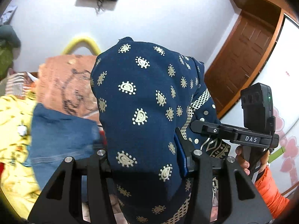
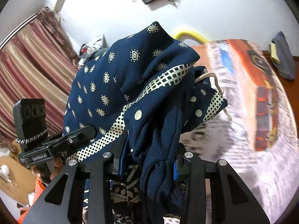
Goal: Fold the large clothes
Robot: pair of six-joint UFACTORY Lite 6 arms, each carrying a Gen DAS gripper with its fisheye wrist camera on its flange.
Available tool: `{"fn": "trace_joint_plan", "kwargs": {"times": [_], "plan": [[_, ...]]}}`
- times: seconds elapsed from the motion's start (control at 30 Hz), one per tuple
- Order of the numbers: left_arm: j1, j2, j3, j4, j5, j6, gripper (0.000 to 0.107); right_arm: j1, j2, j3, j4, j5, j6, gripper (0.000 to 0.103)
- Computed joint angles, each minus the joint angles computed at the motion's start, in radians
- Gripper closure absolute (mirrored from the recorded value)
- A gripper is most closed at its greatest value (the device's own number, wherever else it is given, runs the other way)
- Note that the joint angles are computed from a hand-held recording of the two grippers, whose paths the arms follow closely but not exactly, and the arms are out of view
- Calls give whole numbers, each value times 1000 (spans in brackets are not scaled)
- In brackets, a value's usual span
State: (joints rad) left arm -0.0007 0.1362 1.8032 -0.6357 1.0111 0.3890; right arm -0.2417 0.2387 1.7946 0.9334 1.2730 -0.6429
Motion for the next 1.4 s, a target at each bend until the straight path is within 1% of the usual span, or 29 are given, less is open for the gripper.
{"fn": "trace_joint_plan", "kwargs": {"times": [0.17, 0.33, 0.37, 0.47, 0.57, 0.67, 0.73, 0.77, 0.83, 0.9, 0.93, 0.97, 1.07, 1.17, 1.2, 1.27, 1.33, 1.37, 1.4], "plan": [[181, 29, 54, -40, 93, 98, 59, 175, 62, 50, -7, -109, 80, 70], [321, 138, 94, -72, 131, 186, 59, 309, 179, 100, -10, -199, 125, 70], [335, 143, 80, -75, 130, 196, 59, 332, 213, 116, -12, -212, 134, 70], [377, 237, 109, -75, 131, 216, 59, 372, 302, 143, -8, -238, 142, 70], [397, 346, 135, -74, 116, 233, 59, 395, 392, 163, -8, -258, 138, 70], [399, 428, 121, -71, 83, 242, 58, 410, 507, 225, -26, -271, 151, 70], [405, 482, 112, -88, 41, 256, 53, 414, 554, 246, -29, -281, 142, 70], [412, 501, 114, -109, 36, 266, 51, 413, 563, 240, -27, -295, 127, 69], [433, 563, 157, -154, 53, 269, 44, 421, 569, 249, -34, -315, 123, 68], [444, 591, 187, -172, 84, 258, 44, 427, 538, 231, -66, -329, 115, 65], [443, 585, 182, -166, 81, 260, 43, 439, 537, 256, -96, -329, 138, 64], [439, 558, 158, -149, 68, 265, 43, 449, 509, 239, -124, -343, 139, 63], [408, 437, 58, -60, -37, 288, 43, 475, 398, 136, -211, -410, 133, 62], [386, 330, -34, 5, -116, 305, 43, 503, 306, 49, -310, -506, 157, 61], [385, 274, -88, 17, -153, 315, 43, 513, 269, 12, -336, -543, 167, 61], [394, 187, -174, 8, -201, 353, 43, 525, 164, -99, -341, -628, 136, 61], [410, 75, -275, -23, -241, 429, 41, 545, 99, -160, -376, -699, 151, 54], [414, 25, -319, -28, -266, 458, 41, 559, 67, -190, -393, -732, 158, 47], [411, -26, -369, -28, -306, 485, 39, 576, 38, -217, -410, -760, 158, 42]]}}
